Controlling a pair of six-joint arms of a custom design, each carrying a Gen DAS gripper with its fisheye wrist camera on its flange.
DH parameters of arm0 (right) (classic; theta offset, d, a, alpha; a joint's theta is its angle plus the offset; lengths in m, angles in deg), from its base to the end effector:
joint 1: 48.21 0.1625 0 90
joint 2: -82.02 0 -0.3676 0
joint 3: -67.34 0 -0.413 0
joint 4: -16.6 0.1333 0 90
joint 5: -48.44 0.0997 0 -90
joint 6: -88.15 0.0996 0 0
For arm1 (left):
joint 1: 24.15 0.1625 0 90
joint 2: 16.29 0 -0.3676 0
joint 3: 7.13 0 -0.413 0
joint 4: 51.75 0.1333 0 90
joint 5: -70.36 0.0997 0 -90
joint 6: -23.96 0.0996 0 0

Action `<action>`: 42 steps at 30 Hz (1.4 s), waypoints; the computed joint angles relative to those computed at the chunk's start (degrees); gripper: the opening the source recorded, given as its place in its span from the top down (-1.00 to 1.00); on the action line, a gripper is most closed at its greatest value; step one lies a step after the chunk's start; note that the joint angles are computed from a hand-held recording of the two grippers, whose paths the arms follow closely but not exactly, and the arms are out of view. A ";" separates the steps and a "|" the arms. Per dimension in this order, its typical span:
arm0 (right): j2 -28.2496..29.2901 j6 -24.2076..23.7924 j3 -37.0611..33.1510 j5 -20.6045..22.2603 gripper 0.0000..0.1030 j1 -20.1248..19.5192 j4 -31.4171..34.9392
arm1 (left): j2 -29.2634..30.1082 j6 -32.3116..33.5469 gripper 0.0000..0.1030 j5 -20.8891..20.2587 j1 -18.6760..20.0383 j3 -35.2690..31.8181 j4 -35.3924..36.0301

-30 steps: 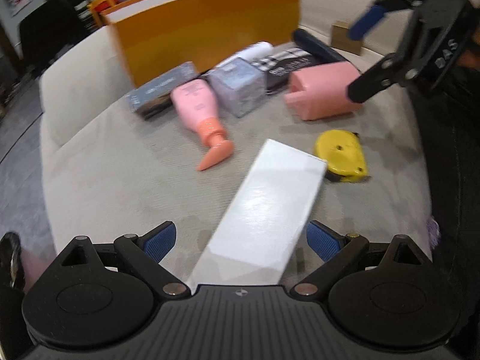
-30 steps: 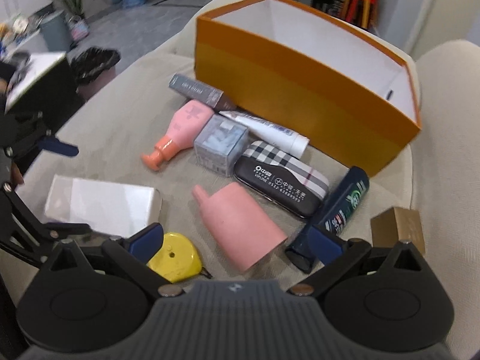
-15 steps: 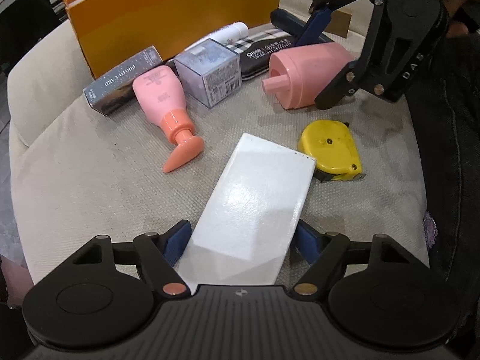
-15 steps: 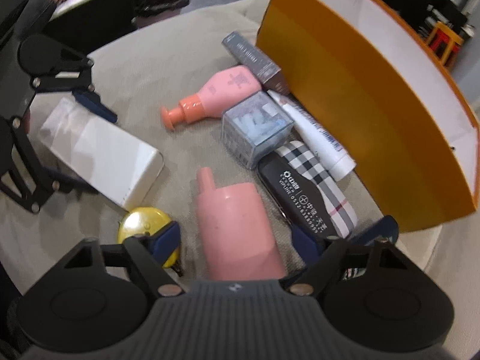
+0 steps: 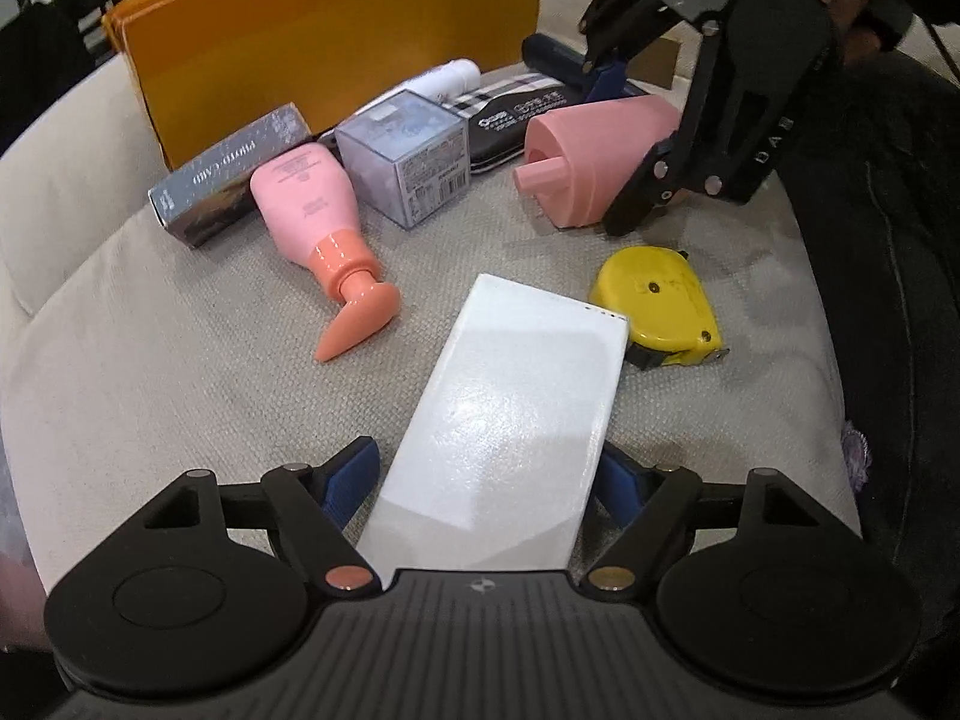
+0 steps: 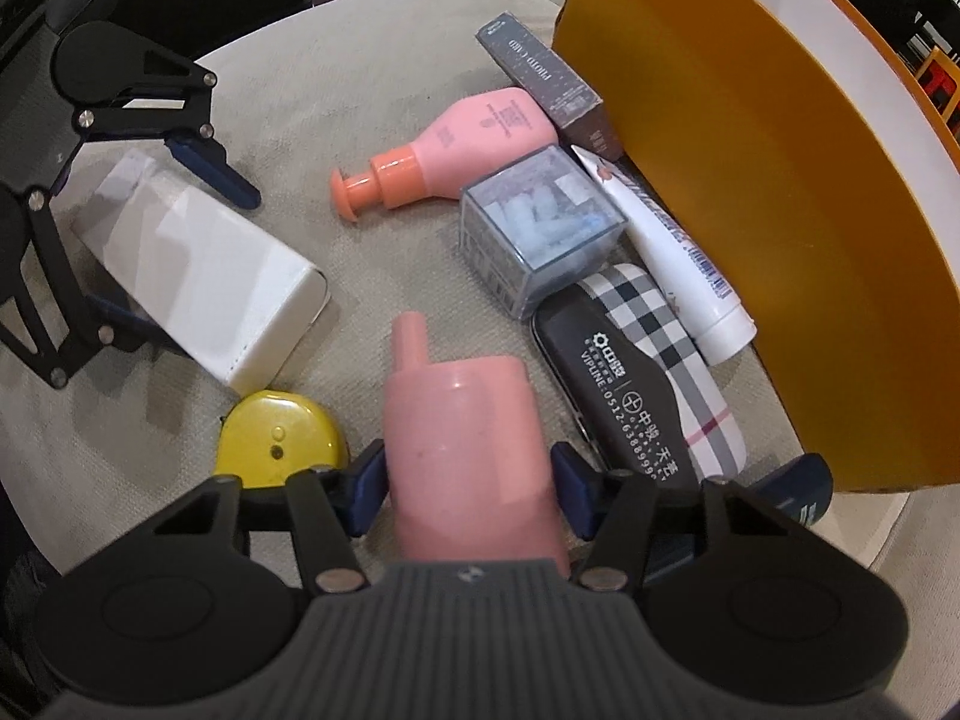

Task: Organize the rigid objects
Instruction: 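Grasp the white box with the left tool while the right tool grasps the pink cup, then carry the white box and pink cup with both tools into the orange shoebox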

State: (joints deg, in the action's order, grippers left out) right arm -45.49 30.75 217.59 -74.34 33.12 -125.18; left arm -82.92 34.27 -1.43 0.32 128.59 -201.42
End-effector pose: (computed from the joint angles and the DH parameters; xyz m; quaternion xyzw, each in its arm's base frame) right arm 0.0355 -0.2936 0.2696 0.3187 -0.8752 0.0527 0.3601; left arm -0.2742 -0.3054 0.0045 0.6150 0.7683 -0.0012 0.1773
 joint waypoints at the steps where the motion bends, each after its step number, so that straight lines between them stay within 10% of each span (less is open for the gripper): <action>1: 0.00 -0.12 0.05 -0.07 -0.12 -0.05 -0.10 | -0.06 0.25 -0.77 0.35 -0.29 0.47 -0.65; 42: -12.91 3.58 1.78 3.34 -0.08 1.98 0.09 | -8.71 -10.37 -0.36 9.36 -4.43 0.85 -0.37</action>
State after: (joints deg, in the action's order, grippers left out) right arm -58.39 34.33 219.37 -71.01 35.10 -125.09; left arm -91.63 23.90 7.93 -4.12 129.44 -201.79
